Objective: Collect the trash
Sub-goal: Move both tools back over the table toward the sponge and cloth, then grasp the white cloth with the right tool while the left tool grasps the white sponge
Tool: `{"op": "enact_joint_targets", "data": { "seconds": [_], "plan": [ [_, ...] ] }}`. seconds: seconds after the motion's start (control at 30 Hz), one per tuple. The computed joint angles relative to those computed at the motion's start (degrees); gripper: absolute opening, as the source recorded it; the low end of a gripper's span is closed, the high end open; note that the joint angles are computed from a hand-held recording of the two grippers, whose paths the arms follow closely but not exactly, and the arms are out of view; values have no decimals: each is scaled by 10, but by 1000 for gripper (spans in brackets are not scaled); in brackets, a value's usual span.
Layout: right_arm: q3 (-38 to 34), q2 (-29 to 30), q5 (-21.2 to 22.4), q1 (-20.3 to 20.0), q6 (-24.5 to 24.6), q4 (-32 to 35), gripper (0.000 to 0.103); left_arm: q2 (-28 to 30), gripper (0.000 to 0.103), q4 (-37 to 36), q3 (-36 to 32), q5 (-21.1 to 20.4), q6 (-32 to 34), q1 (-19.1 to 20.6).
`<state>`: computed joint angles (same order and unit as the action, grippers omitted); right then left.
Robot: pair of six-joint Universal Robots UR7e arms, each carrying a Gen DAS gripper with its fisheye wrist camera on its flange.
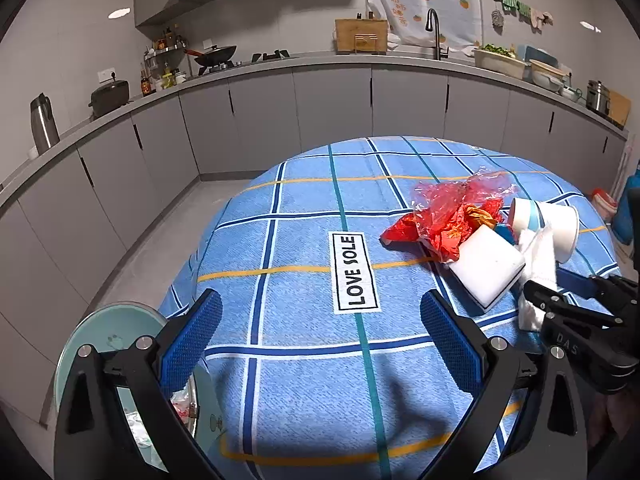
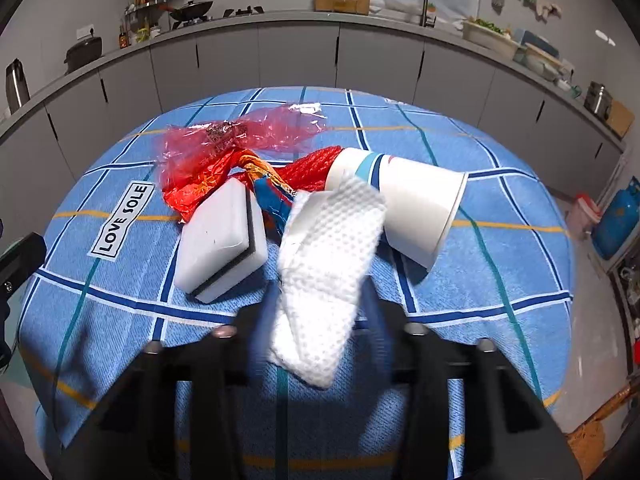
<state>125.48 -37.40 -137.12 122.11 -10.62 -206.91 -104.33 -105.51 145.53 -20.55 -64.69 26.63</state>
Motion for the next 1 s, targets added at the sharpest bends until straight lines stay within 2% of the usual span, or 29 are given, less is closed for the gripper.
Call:
{"op": "enact_joint_targets", "data": {
  "seconds": [0.03, 0.13, 0.3, 0.47, 0.57, 0.73, 1.0],
  "plan": [
    [2, -3, 4, -1, 0, 4, 28, 1, 98, 0, 0, -1, 0, -1],
    [15, -12, 15, -2, -2, -8, 20, 12, 98, -21, 0, -3, 14, -1],
    [40, -28, 13, 14, -23, -64, 18, 34, 98, -56, -1, -6, 33, -6],
    [59, -37, -20, 38, -62, -141, 18, 87, 98, -163, -1, -15, 95, -5],
    [64, -40, -33, 33, -78, -169, 18, 136, 98, -253, -3, -24, 146, 1],
    [79, -54, -28, 2, -84, -191, 18, 220, 98, -384, -16, -36, 225, 15],
    [94, -60, -9, -17, -93, -220, 18, 298, 98, -491, -44, -59, 292, 57]
  ]
}}
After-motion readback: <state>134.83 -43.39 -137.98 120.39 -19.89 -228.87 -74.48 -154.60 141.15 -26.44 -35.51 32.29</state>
